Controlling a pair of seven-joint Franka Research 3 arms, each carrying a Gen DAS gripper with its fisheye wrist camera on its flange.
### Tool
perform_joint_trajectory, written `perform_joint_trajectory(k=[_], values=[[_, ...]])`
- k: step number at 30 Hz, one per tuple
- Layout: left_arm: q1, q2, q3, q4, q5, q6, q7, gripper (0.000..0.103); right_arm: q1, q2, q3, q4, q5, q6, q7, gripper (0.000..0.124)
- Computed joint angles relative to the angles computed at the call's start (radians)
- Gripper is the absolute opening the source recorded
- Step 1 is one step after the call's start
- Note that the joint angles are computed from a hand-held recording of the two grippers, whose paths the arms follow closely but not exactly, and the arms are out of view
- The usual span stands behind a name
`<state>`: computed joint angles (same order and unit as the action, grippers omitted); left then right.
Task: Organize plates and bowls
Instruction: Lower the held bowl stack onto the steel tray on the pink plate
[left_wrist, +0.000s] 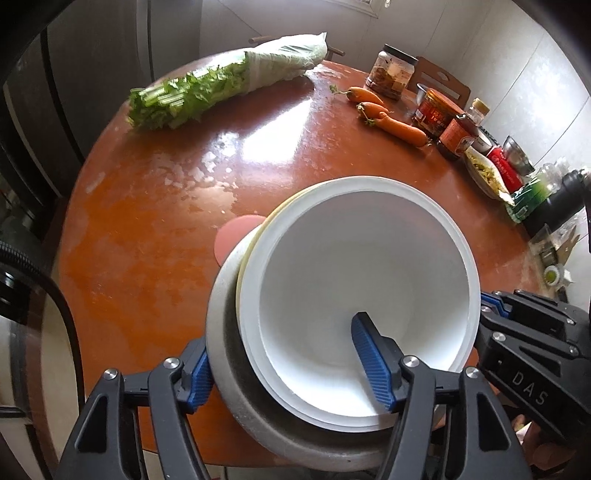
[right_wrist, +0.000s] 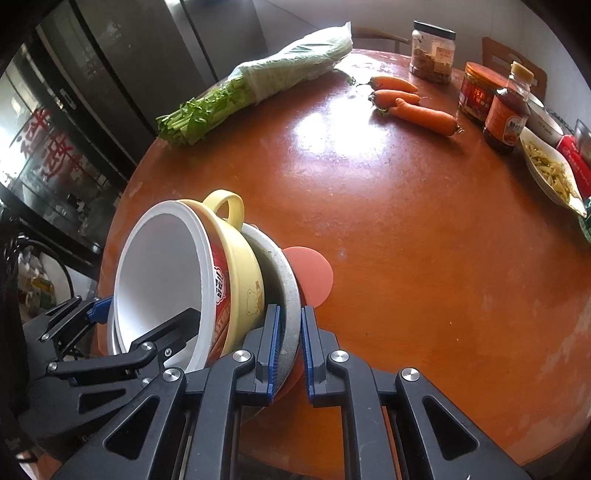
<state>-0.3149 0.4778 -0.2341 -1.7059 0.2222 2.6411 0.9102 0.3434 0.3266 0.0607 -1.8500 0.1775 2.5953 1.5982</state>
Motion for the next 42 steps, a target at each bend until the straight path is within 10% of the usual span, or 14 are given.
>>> perform_joint_trajectory(k=[42], values=[[-0.169, 0.286, -0.029, 0.444, -0.042, -0.143, 0.111, 0.078, -0.137, -0.214, -0.048, -0.294, 0.000, 0.088, -0.001, 0.013]])
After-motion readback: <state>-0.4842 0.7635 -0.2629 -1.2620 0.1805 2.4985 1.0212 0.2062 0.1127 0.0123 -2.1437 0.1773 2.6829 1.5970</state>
